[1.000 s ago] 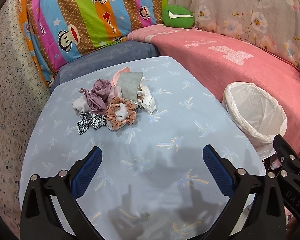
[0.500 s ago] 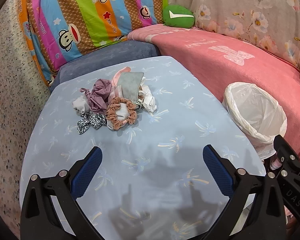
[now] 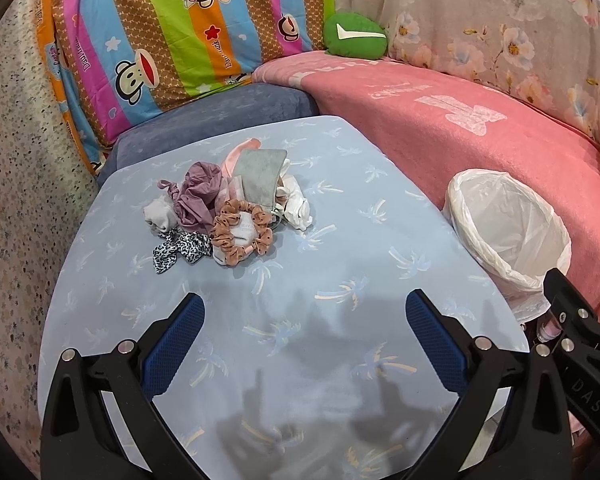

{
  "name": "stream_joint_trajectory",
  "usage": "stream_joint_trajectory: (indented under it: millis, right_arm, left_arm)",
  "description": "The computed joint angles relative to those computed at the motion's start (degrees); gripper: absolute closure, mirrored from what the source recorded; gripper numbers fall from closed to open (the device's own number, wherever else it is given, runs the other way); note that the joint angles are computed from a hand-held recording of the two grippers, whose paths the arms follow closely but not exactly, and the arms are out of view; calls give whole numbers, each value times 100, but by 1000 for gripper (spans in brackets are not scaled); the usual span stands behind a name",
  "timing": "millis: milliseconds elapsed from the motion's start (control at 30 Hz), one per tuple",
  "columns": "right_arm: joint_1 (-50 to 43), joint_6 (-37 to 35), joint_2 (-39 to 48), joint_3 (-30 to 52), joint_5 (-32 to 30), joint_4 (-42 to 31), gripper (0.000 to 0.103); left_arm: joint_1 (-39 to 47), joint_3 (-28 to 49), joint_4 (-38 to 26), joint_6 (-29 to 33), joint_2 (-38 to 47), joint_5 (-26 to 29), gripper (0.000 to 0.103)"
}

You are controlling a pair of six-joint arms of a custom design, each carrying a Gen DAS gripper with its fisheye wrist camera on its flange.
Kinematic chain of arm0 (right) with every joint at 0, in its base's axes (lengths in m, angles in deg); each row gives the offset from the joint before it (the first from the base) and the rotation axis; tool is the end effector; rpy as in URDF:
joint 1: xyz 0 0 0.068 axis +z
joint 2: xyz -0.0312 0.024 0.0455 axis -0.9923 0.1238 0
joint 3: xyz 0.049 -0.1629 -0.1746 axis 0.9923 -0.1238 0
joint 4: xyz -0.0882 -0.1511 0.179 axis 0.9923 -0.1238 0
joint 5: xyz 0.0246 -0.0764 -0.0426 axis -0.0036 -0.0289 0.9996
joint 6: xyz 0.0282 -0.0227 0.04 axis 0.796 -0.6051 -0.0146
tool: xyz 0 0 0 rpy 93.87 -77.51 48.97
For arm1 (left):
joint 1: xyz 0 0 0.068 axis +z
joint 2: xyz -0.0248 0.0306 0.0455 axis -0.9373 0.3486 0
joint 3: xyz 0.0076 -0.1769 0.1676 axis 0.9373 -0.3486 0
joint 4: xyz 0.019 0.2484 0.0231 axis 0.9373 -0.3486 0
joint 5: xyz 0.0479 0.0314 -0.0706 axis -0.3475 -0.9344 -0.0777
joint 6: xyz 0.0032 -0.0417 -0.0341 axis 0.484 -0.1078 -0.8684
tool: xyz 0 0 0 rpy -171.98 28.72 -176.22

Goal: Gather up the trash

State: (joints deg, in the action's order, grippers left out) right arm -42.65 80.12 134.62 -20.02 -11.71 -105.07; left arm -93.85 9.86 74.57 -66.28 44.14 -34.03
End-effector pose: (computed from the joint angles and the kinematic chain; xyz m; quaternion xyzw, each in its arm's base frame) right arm 0.2057 0.1395 0.1584 0.2455 0.8753 -0.1666 0.3819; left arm 0.2816 -0.1238 0.1538 0.1825 0.9059 -0.0421 0.3798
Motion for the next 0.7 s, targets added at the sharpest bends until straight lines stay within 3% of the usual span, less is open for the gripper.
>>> stream_joint_trajectory:
  millis: [400, 700]
  right_arm:
    - [-153, -655, 134, -3, -163, 1402, 5]
    - [-143, -1608, 1603, 1404, -214, 1876, 5]
  left_arm:
    - [751, 253, 367, 120, 432, 465, 7]
    - [1691, 1145, 524, 423, 1474, 702, 7]
